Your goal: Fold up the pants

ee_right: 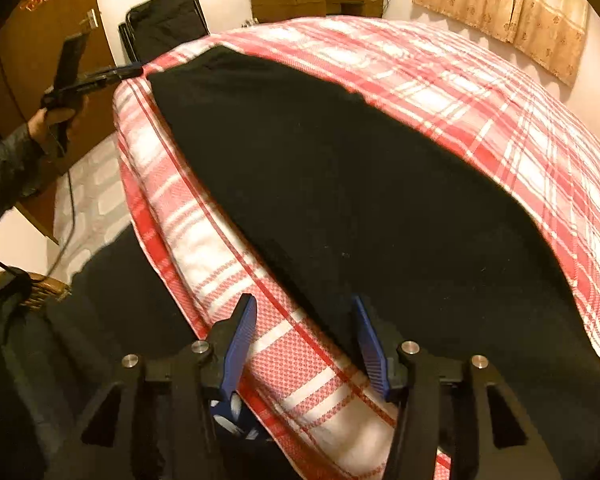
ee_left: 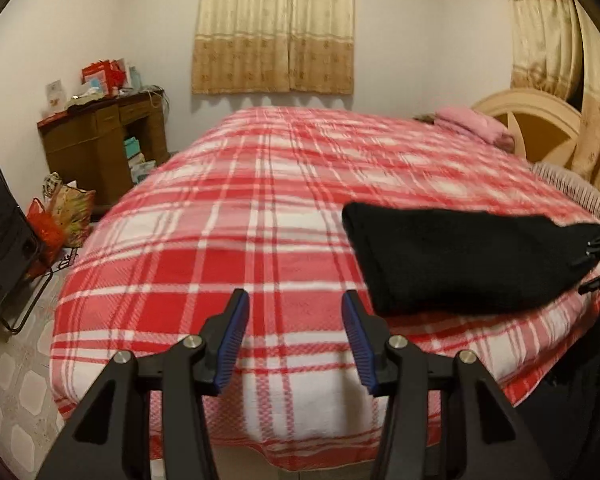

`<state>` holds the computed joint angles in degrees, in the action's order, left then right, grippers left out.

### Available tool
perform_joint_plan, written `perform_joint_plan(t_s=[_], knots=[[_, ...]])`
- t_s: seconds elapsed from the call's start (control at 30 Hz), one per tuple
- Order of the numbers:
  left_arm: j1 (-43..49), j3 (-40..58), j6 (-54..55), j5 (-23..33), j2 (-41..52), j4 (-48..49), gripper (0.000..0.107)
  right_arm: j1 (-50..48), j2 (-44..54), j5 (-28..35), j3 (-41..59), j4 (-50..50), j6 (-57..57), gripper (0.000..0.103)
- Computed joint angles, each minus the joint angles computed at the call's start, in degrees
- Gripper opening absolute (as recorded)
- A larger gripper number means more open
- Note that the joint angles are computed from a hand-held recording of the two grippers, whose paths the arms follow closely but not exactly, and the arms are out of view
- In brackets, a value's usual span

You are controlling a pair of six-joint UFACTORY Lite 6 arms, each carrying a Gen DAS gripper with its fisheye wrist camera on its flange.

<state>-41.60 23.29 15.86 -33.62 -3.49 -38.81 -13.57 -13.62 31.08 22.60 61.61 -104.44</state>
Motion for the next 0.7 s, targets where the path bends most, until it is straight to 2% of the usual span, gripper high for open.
perform_joint_plan(t_s=[0.07, 0.2, 0.33, 0.5, 0.67, 0.7], knots=[[-2.9, 2.5, 1.6, -0.9, 1.0, -2.7, 0.054, -2.3, 1.2, 4.9, 3.8, -1.0, 2.4, 0.052], [-6.9, 10.0, 4.4, -1.4, 6.4, -4.2, 0.054, -2.8, 7.6, 8.4, 12.7, 2.9, 5.4, 0.052], [-7.6, 19.4, 2.6, 0.5, 15.7, -0.5, 0.054, -0.3, 23.3, 8.9, 28.7, 8.0, 13.5, 0.052], [-6.3, 24.6, -2.1, 1.9, 22.4, 3.6, 0.054, 5.9, 41.4, 7.0, 48.3, 6.1, 29.1, 0.052], [-6.7, 25.1, -0.6, 1.7, 24.8, 0.5, 0.054, 9.4, 59.3, 12.7, 68.6, 0.2, 45.8, 0.051], [-7.2, 24.9, 0.3, 0.8, 25.1, -0.4, 0.054, 9.9, 61.9, 13.7, 71.4, -1.1, 48.2, 0.047]])
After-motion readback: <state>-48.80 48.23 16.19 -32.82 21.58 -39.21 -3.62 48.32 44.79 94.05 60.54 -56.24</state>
